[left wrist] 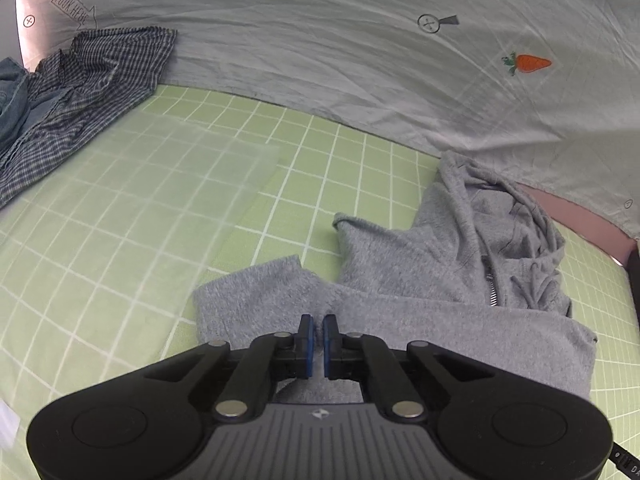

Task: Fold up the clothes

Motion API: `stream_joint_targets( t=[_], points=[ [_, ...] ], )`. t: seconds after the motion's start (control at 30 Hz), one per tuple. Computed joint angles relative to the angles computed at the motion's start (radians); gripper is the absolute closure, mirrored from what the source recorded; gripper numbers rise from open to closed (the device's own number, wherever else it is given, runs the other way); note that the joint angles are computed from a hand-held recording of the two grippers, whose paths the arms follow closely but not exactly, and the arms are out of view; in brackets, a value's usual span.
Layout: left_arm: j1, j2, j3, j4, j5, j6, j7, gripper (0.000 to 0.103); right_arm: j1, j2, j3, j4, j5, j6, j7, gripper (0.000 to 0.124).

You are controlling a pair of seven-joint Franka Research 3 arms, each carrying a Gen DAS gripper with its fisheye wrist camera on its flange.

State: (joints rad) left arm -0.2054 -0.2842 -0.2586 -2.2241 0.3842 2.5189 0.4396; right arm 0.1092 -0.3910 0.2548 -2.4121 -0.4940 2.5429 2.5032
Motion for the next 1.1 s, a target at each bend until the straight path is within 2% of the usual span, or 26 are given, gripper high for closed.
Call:
stream_joint_targets(
  t=[0.1, 0.17, 0.23, 0.27, 0.37, 0.43, 0.47, 0.5, 0.53, 0.7, 0.83, 0.93, 1.03, 1.1],
  points=[
    [-0.012, 0.005, -0.009, 0.019, -0.005, 0.046, -0.010, 0.099, 0.002, 0.000, -0.001, -0.003, 0.000, 0.009, -0.003, 0.030],
    [-0.032, 0.017, -0.007, 0.026, -0.022, 0.110, 0.014, 0.099, 0.003, -0.002, -0.003, -0.006, 0.003, 0.016, -0.006, 0.030],
    [-0.084, 0.047, 0.018, 0.040, -0.100, 0.182, 0.132, 0.099, -0.001, -0.005, 0.000, -0.009, 0.000, 0.023, -0.004, 0.030],
    [-0.101, 0.066, 0.018, 0.060, -0.125, 0.177, 0.181, 0.098, -0.004, -0.007, 0.002, -0.010, -0.004, 0.026, -0.001, 0.030],
    [-0.104, 0.114, -0.027, 0.124, -0.079, 0.090, 0.202, 0.081, -0.013, -0.008, 0.006, -0.011, -0.009, 0.029, 0.011, 0.030],
    [-0.104, 0.109, -0.036, 0.126, -0.054, 0.061, 0.188, 0.060, -0.017, -0.007, 0.009, -0.010, -0.014, 0.031, 0.018, 0.030],
    [-0.100, 0.103, -0.041, 0.125, -0.034, 0.044, 0.170, 0.052, -0.018, -0.006, 0.012, -0.007, -0.021, 0.033, 0.019, 0.030],
    [-0.090, 0.090, -0.047, 0.119, -0.002, 0.022, 0.134, 0.040, -0.020, -0.004, 0.015, -0.004, -0.030, 0.037, 0.019, 0.030],
    [-0.081, 0.078, -0.052, 0.115, 0.028, 0.000, 0.100, 0.033, -0.022, 0.000, 0.021, 0.002, -0.044, 0.042, 0.019, 0.030],
    [-0.068, 0.056, -0.057, 0.130, 0.072, -0.225, 0.043, 0.026, -0.011, 0.075, 0.039, 0.082, -0.101, 0.073, 0.034, 0.030],
    [-0.072, 0.035, -0.038, 0.102, 0.030, -0.317, 0.029, 0.025, 0.032, 0.173, 0.052, 0.190, -0.181, 0.078, 0.067, 0.030],
    [-0.073, 0.014, -0.025, 0.071, 0.003, -0.332, 0.031, 0.023, 0.086, 0.245, 0.041, 0.262, -0.200, 0.105, 0.055, 0.030],
    [-0.071, 0.005, -0.017, 0.047, -0.019, -0.326, 0.037, 0.021, 0.157, 0.304, 0.014, 0.304, -0.127, 0.145, -0.017, 0.032],
    [-0.070, 0.006, -0.016, 0.038, -0.028, -0.314, 0.032, 0.021, 0.203, 0.343, -0.002, 0.333, -0.063, 0.172, -0.078, 0.039]
  ],
)
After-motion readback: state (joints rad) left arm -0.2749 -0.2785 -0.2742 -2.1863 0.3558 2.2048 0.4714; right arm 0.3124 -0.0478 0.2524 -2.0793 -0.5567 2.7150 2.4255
